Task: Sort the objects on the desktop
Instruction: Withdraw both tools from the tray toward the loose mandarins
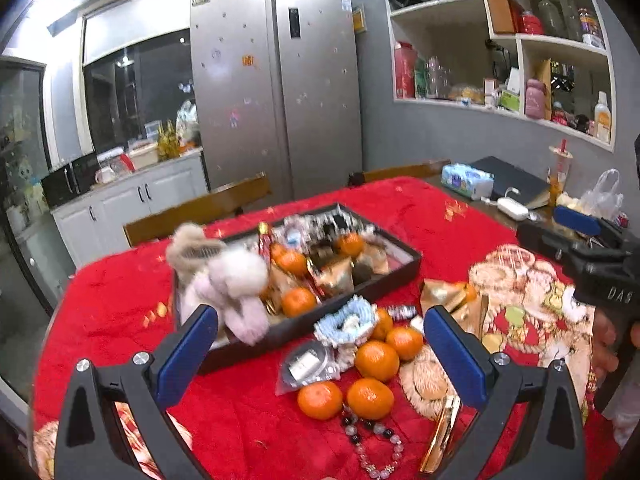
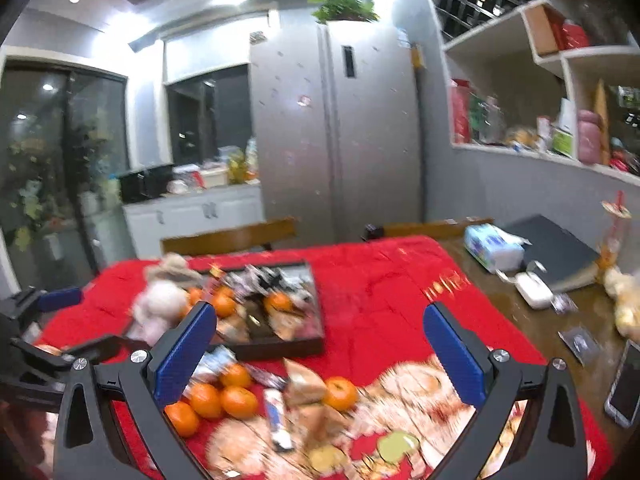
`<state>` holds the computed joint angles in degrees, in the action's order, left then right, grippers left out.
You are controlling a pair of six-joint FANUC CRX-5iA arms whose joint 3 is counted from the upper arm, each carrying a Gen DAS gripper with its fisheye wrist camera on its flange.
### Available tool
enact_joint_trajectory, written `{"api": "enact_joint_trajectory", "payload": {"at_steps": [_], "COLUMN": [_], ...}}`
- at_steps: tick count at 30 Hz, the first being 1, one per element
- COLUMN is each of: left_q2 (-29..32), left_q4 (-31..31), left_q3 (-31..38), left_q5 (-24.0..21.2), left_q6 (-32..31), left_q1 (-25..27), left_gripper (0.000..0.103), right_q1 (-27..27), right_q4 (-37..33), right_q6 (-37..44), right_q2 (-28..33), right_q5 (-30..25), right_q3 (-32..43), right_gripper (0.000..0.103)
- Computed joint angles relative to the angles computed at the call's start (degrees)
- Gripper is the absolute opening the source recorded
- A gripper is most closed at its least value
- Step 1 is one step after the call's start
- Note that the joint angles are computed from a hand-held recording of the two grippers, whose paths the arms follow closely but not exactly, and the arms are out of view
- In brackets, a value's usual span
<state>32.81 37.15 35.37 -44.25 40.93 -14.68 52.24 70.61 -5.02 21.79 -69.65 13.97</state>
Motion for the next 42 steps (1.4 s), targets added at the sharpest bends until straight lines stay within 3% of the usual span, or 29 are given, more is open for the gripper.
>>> {"api": "enact_joint_trajectory", "payload": {"at_steps": [6, 11, 17, 23, 29, 34, 42], "left_q2": [3.50, 1.68, 0.50, 2.76, 5.31, 7.97, 8.51], "left_q4": [-2.60, -5.85, -11.47, -15.21, -16.52, -14.12, -16.69], "left_q3": [3.89, 0.35, -1.70, 1.39, 5.11, 8.40, 9.60], "left_q5": [-6.28, -3.90, -4.06, -9.96, -14.08, -18.20, -18.92], "left_q6": [3.69, 3.64, 5.45, 9.00, 12.45, 14.04, 14.38], "left_q1": [0.21, -0.26, -0.95, -1.11, -0.67, 0.26, -0.63], "left_gripper": [0.103, 0.103, 0.103, 0.103, 0.103, 0.103, 0.103], "right_q1": [-0.26, -0.64, -0.89, -0.92, -1.12, -1.64, -1.81], "right_q4": [-5.15, -7.47, -10.72, -14.34, -17.76, -20.02, -20.83], "right_q6": [-0.17, 0.84, 2.62, 8.41, 11.56, 12.34, 14.19], "right_q2": [-1.54, -1.85, -1.33, -0.48, -0.34, -0.83, -1.16], "right_q5": [3.86, 6.26, 8.37, 12.22, 14.73, 17.22, 21.10], "right_q3": [-3.87, -4.91, -4.57, -3.62, -2.87, -3.13, -3.64], "right_gripper": [0.103, 0.103, 0.103, 0.102, 0.090, 0.080, 0.061]}}
